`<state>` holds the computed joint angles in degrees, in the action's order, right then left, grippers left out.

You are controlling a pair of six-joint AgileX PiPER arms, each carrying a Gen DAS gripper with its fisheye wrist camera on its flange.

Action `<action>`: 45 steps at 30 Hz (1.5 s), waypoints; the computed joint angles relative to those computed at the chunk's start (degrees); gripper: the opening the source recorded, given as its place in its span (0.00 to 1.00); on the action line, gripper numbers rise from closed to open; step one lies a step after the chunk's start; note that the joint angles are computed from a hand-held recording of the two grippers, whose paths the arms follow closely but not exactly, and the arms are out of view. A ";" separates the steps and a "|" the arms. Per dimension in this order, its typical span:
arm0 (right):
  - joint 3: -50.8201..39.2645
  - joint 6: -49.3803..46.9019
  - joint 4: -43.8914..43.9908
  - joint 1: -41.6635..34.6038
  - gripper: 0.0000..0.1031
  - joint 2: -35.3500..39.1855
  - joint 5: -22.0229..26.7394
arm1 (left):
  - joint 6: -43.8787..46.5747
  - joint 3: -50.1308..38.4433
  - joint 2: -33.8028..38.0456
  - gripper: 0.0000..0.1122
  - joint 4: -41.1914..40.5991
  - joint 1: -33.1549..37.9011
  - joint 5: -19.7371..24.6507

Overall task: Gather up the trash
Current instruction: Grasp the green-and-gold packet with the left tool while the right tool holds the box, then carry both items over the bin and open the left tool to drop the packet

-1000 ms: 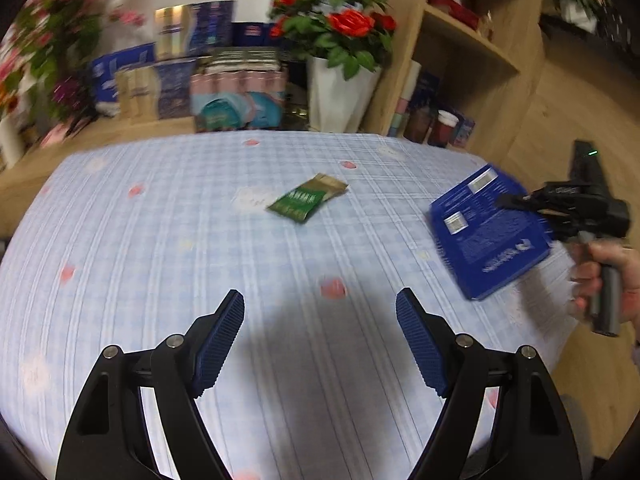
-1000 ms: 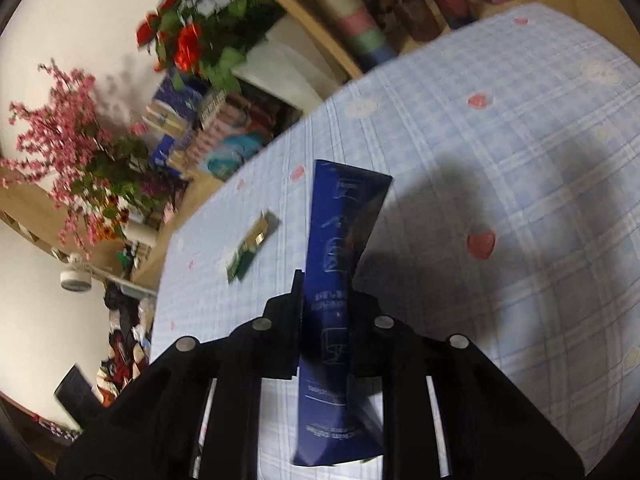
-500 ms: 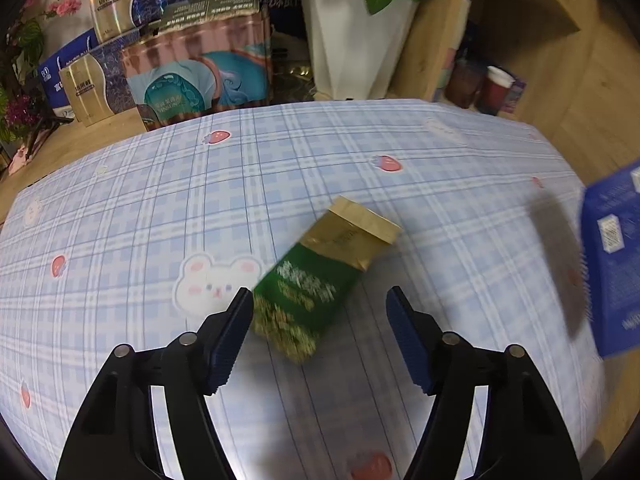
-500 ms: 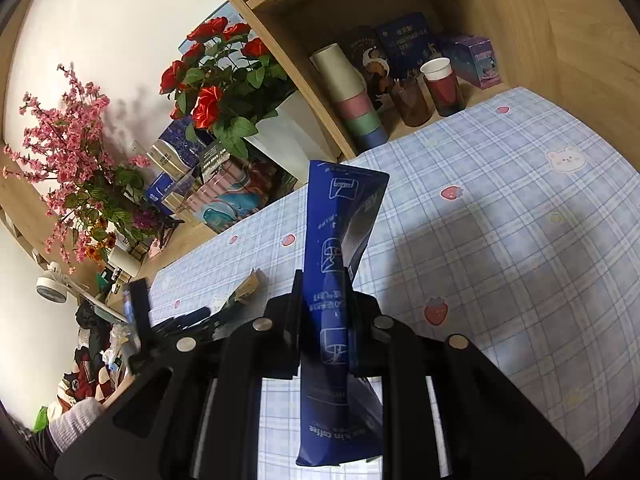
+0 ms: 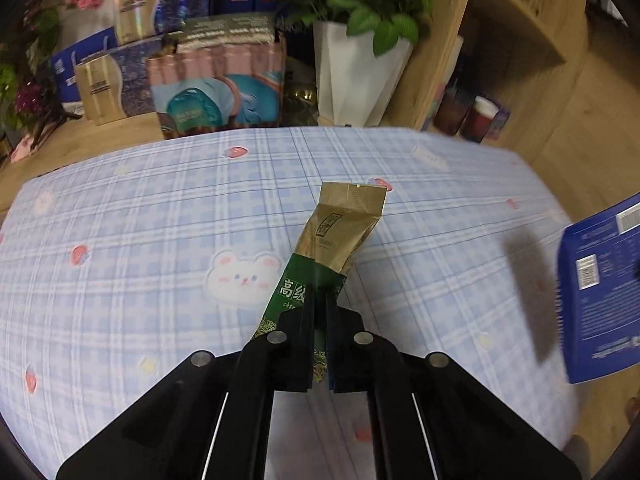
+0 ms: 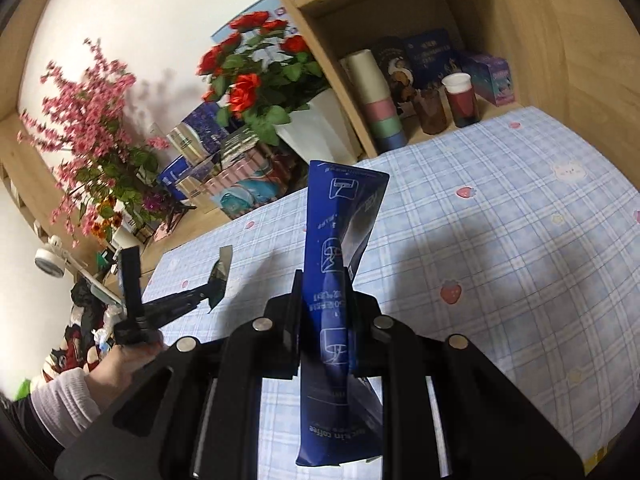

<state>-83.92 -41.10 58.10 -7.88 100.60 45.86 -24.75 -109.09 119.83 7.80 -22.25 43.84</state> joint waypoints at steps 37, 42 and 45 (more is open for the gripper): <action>32.78 0.62 -7.52 9.64 0.19 -39.43 -1.49 | -72.59 52.17 -56.91 0.04 43.32 -54.73 17.03; 34.19 1.44 -7.87 9.58 0.19 -43.56 -0.20 | -77.55 54.84 -57.16 0.04 43.52 -59.31 16.82; 35.09 1.46 -8.88 9.64 0.19 -46.20 0.08 | -79.29 56.06 -56.02 0.04 43.28 -61.30 16.11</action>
